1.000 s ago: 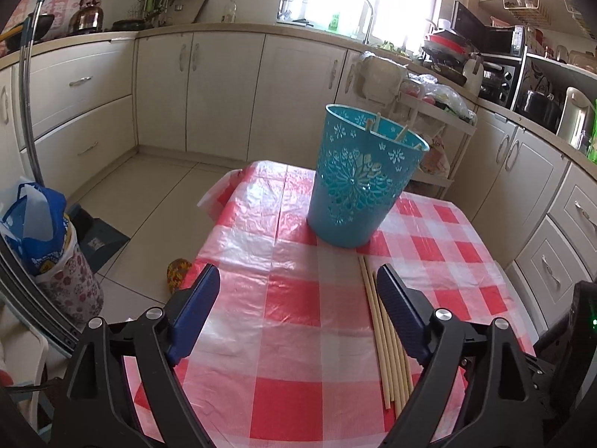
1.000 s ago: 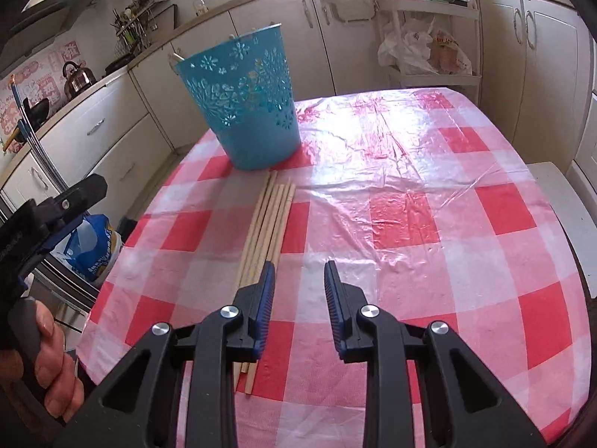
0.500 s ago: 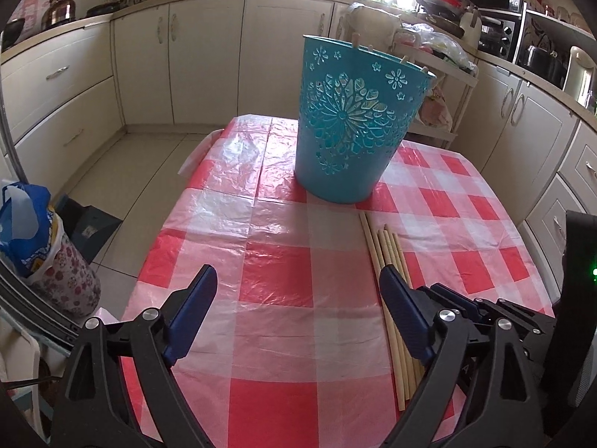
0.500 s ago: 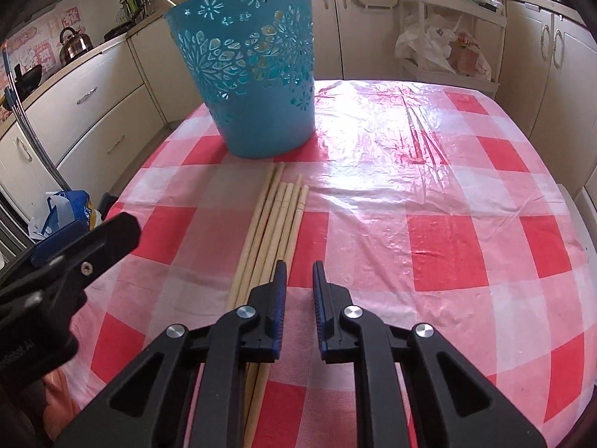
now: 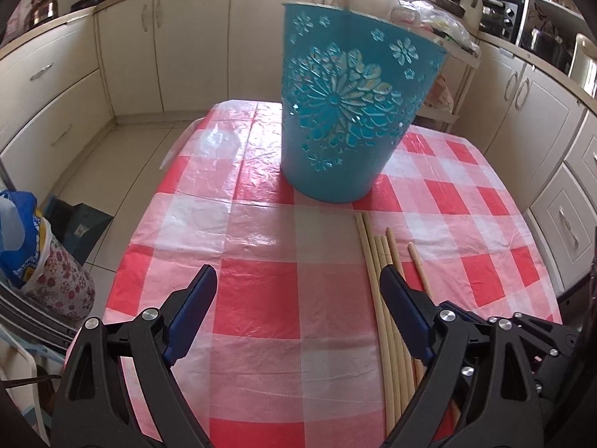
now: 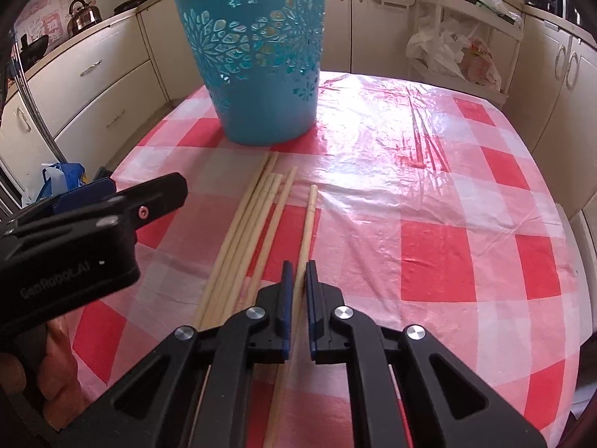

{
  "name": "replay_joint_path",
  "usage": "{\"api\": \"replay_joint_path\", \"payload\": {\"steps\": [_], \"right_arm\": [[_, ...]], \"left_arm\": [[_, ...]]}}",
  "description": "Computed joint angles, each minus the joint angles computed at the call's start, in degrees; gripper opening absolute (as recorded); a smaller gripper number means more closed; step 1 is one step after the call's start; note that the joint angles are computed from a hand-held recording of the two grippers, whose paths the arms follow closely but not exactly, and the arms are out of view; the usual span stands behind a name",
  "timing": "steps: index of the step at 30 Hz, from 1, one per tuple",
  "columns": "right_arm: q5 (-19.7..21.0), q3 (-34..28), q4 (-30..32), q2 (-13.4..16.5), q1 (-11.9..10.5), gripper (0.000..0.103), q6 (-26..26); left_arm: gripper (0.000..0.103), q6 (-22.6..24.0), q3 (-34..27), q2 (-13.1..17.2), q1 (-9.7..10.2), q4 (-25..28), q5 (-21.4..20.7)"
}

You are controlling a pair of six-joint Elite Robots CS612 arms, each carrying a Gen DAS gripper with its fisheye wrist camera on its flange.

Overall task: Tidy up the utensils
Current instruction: 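Move both open grippers back down to the chopsticks on the table, then close the right gripper on a chopstick while the left gripper grasps another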

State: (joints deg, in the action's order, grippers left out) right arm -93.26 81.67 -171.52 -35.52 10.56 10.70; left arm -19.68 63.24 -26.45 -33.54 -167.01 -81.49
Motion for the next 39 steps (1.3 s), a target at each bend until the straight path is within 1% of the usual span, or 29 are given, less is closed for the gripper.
{"api": "replay_joint_path", "payload": {"steps": [4, 9, 10, 15, 17, 19, 21, 22, 23, 24, 26, 27, 31, 35, 39], "right_arm": [[1.2, 2.4, -2.0, -0.9, -0.7, 0.007, 1.0], [5.5, 4.6, -5.8, -1.3, -2.0, 0.006, 4.3], [5.7, 4.8, -6.2, -1.3, -2.0, 0.006, 4.7], [5.5, 4.6, -6.4, -1.2, -1.9, 0.006, 5.2], [5.8, 4.7, -6.5, -1.2, -2.0, 0.006, 5.4], [5.8, 4.6, -6.3, -1.3, -2.0, 0.006, 5.4], [5.3, 4.6, -6.2, -1.3, -1.9, 0.006, 5.0], [4.6, 4.4, -6.1, -1.2, -1.7, 0.006, 4.6], [4.0, 4.4, -6.0, -1.2, -1.6, 0.006, 4.3], [3.4, 4.3, -5.8, -1.2, -1.4, 0.006, 3.9], [2.7, 4.2, -5.2, -1.3, -1.2, 0.006, 3.7], [2.8, 4.3, -4.9, -1.4, -1.2, 0.006, 4.0], [4.1, 5.3, -5.5, -1.9, -1.3, 0.006, 6.0], [3.8, 6.1, -5.6, -2.3, -0.9, 0.006, 6.1], [3.1, 5.3, -3.8, -2.3, -0.7, 0.006, 4.3]], "left_arm": [[0.085, 2.3, -2.2, 1.1, -0.42, 3.7, 0.3], [0.085, 3.6, -4.3, 2.2, -0.84, 7.7, 0.9], [0.085, 3.7, -4.8, 2.4, -0.89, 8.6, 1.0], [0.084, 4.1, -5.7, 2.9, -1.03, 9.1, 1.5], [0.077, 4.1, -6.0, 3.0, -1.03, 9.7, 1.5], [0.072, 5.2, -5.9, 3.0, -1.31, 9.7, 3.2], [0.064, 5.9, -5.7, 2.9, -1.36, 9.1, 2.9], [0.059, 6.3, -5.6, 2.9, -1.39, 8.9, 2.9], [0.049, 6.8, -5.4, 2.8, -1.42, 8.5, 2.7], [0.042, 7.5, -5.1, 2.7, -1.52, 8.3, 2.5], [0.015, 8.3, -4.9, 2.3, -1.65, 8.7, 1.8], [0.01, 8.3, -4.4, 2.0, -1.55, 8.9, 0.7], [0.005, 7.1, -0.2, -0.2, -1.16, 7.2, -1.7], [0.005, 5.0, 4.4, -2.3, -0.58, 4.7, -3.9], [0.007, 5.0, 4.6, -2.7, -0.1, 5.9, -6.0]]}}
